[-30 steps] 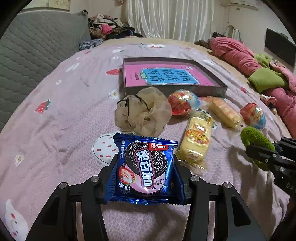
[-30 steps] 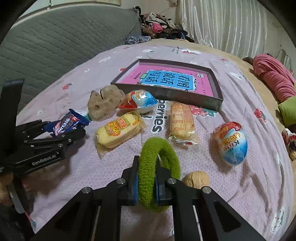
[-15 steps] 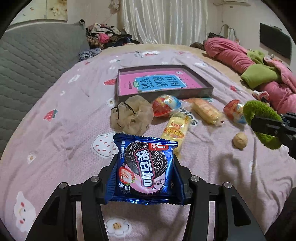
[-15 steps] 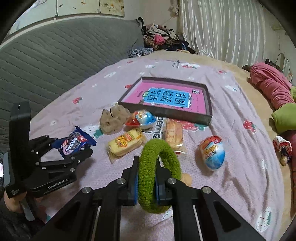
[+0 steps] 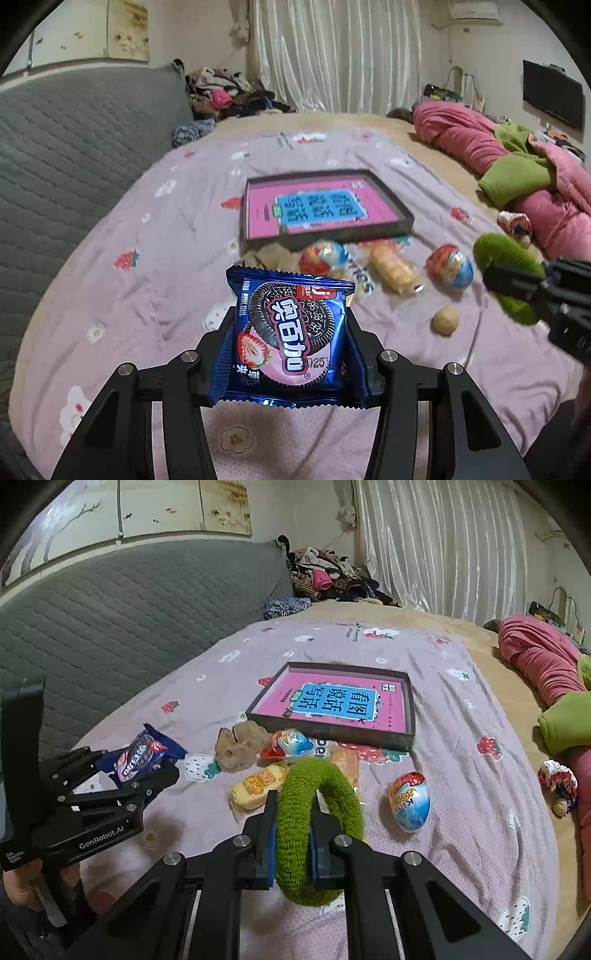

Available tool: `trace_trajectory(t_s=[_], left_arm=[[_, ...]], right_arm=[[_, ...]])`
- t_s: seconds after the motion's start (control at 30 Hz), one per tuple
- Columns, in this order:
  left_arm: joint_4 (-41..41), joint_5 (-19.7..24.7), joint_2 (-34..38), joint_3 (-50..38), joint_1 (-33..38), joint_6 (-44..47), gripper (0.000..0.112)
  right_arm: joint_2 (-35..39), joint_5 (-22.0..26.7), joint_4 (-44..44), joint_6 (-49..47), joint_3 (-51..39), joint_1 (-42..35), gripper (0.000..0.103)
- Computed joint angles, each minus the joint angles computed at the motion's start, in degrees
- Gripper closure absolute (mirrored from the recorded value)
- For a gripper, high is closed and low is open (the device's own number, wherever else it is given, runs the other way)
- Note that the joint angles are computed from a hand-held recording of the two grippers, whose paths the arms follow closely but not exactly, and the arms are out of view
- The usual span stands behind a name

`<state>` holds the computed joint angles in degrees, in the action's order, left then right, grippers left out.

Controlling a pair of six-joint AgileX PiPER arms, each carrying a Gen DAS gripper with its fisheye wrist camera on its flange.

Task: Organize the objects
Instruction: 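Carry cookie pack and green ring with both tools over the tray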

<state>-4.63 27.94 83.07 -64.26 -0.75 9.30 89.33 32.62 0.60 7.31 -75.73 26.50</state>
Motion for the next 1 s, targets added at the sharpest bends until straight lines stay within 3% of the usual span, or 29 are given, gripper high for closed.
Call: trace_trajectory(t_s=[0.43,1.0], left_arm=[[8.1,5.4,1.1,-7.6,-5.3,-10.7,0.059],[7.7,9.7,10.9,-21.2,-5.8,-10.1,0.059]], right_arm=[[-3.1,-0.6,2.6,-2.7,0.9,-2.5,0.090],[2.0,2.3,5.6,-7.6,-8.4,-7.3,0.090]])
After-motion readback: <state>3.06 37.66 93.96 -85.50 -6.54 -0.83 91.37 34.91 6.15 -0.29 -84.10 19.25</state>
